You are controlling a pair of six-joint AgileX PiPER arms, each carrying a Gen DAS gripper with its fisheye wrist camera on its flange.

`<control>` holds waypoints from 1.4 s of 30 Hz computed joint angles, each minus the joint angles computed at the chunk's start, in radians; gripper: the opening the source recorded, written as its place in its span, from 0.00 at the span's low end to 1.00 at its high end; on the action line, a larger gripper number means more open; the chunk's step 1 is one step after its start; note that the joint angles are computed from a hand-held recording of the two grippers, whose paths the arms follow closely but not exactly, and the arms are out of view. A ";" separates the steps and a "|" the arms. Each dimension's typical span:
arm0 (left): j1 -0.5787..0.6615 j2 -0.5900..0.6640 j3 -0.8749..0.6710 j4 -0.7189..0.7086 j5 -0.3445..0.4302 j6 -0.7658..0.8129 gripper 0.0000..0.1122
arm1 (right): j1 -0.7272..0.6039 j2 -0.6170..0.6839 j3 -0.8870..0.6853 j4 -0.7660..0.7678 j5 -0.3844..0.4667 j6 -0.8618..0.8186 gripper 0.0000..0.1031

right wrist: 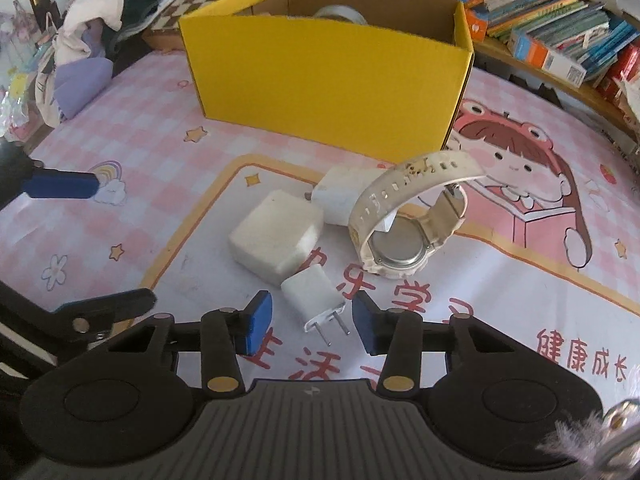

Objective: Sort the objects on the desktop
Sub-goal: 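Move the right tool to the small white plug while the left tool approaches the white charger cube, then close the right gripper on the white plug while the left gripper grasps the charger cube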

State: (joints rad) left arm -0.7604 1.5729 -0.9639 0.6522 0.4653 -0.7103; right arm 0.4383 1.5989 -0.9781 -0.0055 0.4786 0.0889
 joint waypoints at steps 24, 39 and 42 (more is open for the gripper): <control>0.030 0.167 -0.162 -0.246 -0.072 0.221 0.81 | -0.116 -0.086 0.083 0.085 -0.020 -0.171 0.30; 0.072 0.330 -0.325 -0.434 -0.030 0.384 0.57 | -0.159 -0.120 0.115 0.056 -0.017 -0.152 0.30; 0.070 0.328 -0.319 -0.436 -0.044 0.397 0.44 | -0.156 -0.118 0.112 0.053 -0.015 -0.150 0.30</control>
State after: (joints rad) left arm -0.6907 1.9011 -1.2829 0.2166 0.4210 -0.3136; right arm 0.2826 1.4806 -0.8662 0.0470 0.4634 -0.0609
